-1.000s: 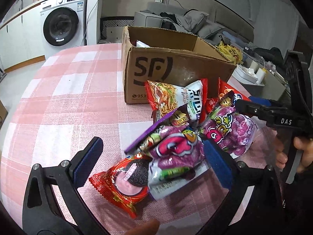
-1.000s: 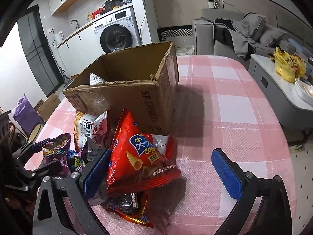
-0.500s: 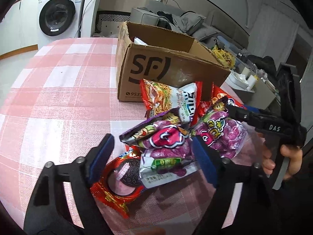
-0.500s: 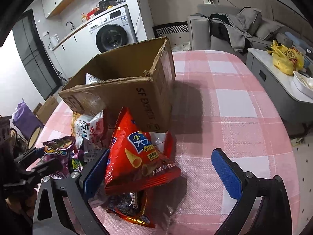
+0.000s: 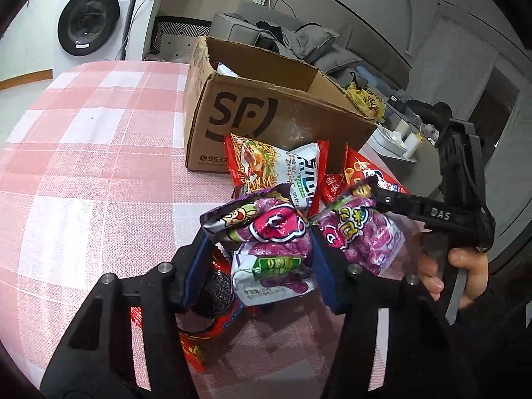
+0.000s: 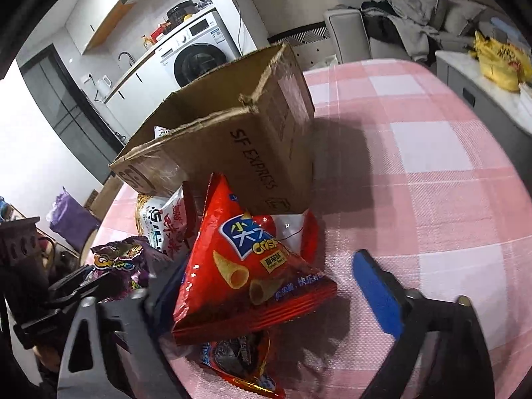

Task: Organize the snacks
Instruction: 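Grasp the red crisps bag with the right tool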

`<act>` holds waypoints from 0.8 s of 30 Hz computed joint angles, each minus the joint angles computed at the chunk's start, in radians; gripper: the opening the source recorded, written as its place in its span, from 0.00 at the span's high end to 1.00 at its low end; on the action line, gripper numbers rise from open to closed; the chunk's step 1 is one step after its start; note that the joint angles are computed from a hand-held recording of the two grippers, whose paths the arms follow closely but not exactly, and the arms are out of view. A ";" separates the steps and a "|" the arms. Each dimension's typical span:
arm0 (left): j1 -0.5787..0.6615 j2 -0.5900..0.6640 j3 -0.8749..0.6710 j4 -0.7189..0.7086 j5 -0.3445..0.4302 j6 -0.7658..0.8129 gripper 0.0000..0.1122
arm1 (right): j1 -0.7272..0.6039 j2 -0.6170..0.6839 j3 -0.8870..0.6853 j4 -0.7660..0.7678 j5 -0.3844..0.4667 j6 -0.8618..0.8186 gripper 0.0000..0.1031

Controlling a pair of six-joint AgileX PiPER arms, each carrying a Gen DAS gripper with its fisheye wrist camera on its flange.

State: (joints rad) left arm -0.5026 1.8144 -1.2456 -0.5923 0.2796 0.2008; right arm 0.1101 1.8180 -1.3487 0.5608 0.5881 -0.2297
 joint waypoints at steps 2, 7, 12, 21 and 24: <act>-0.002 -0.003 0.004 -0.004 -0.006 0.008 0.54 | -0.003 0.006 0.003 0.030 -0.003 -0.027 0.17; -0.001 -0.007 0.013 -0.041 -0.016 0.044 0.55 | -0.005 0.008 0.023 0.079 -0.025 -0.074 0.26; -0.001 -0.014 0.022 -0.065 -0.034 0.064 0.56 | 0.003 -0.031 0.069 0.092 -0.078 -0.089 0.31; -0.003 -0.054 0.054 -0.087 -0.071 0.094 0.58 | 0.031 -0.116 0.100 -0.010 -0.101 -0.019 0.31; -0.010 -0.070 0.062 -0.064 -0.081 0.072 0.58 | 0.044 -0.143 0.105 -0.054 -0.114 0.012 0.31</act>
State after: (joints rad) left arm -0.5127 1.7443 -1.1840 -0.6560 0.1989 0.2731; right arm 0.1540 1.6750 -1.2437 0.5065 0.4740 -0.2175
